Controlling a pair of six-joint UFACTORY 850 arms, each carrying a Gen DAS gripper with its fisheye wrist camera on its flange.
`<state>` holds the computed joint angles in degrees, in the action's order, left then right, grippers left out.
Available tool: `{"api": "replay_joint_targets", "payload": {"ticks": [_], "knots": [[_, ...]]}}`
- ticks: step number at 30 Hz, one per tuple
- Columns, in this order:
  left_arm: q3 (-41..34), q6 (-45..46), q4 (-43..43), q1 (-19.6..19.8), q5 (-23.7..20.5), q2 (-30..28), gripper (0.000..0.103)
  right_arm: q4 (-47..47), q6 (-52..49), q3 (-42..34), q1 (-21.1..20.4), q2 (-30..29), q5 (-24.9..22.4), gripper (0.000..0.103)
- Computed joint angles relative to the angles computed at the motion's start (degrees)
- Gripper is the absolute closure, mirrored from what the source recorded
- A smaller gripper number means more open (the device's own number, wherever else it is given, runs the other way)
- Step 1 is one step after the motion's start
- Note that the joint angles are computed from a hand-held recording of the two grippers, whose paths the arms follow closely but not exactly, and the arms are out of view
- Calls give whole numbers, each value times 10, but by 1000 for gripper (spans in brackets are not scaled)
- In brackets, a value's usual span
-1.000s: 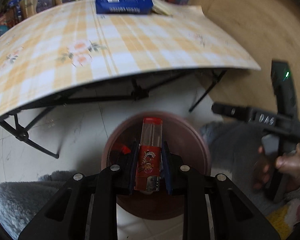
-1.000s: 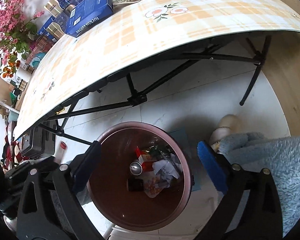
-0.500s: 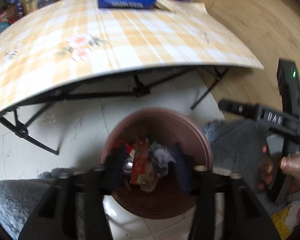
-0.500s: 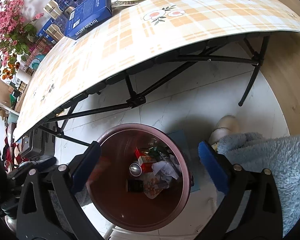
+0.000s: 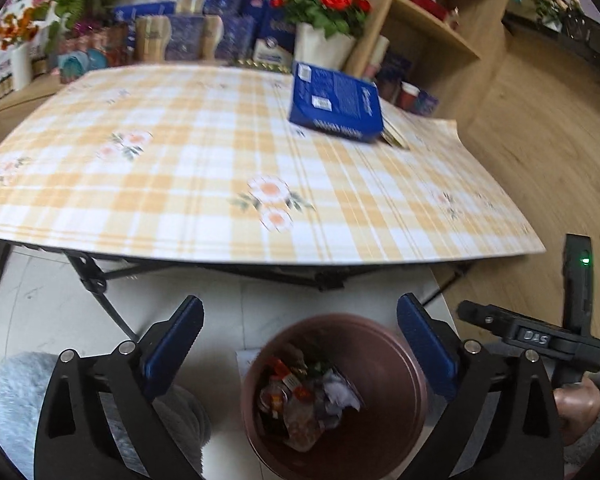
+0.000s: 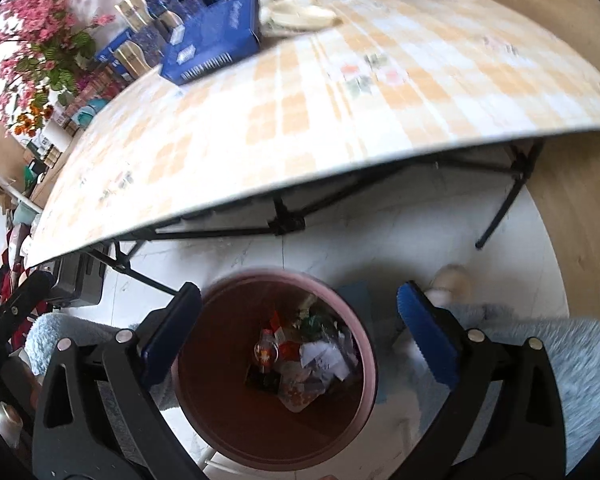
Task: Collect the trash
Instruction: 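Move both grippers back over the table toward the coffee box and clear lid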
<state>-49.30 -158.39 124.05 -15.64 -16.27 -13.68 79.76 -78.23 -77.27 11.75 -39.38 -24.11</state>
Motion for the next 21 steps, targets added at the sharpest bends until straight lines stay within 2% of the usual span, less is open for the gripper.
{"api": "replay_joint_targets", "payload": {"ticks": [2, 6, 8, 10, 15, 18, 21], "knots": [[1, -4, 8, 2, -13, 5, 6, 4, -10, -5, -1, 7, 3, 6], [-16, 135, -104, -6, -59, 7, 6, -4, -10, -29, -3, 13, 17, 6], [-19, 158, -117, -5, -76, 13, 6, -10, -4, -45, -6, 13, 20, 6], [-24, 154, -108, 4, -78, 17, 6, -30, 15, -64, -8, 9, 23, 6], [-45, 102, -49, 36, -81, 27, 6, -19, -19, -99, -16, 1, 7, 6], [-61, 63, -9, 56, -86, 25, 6, -37, -18, -129, -16, -13, 13, 6], [-82, 54, 2, 70, -84, 16, 6, -15, -61, -155, -15, -27, 28, 6]]}}
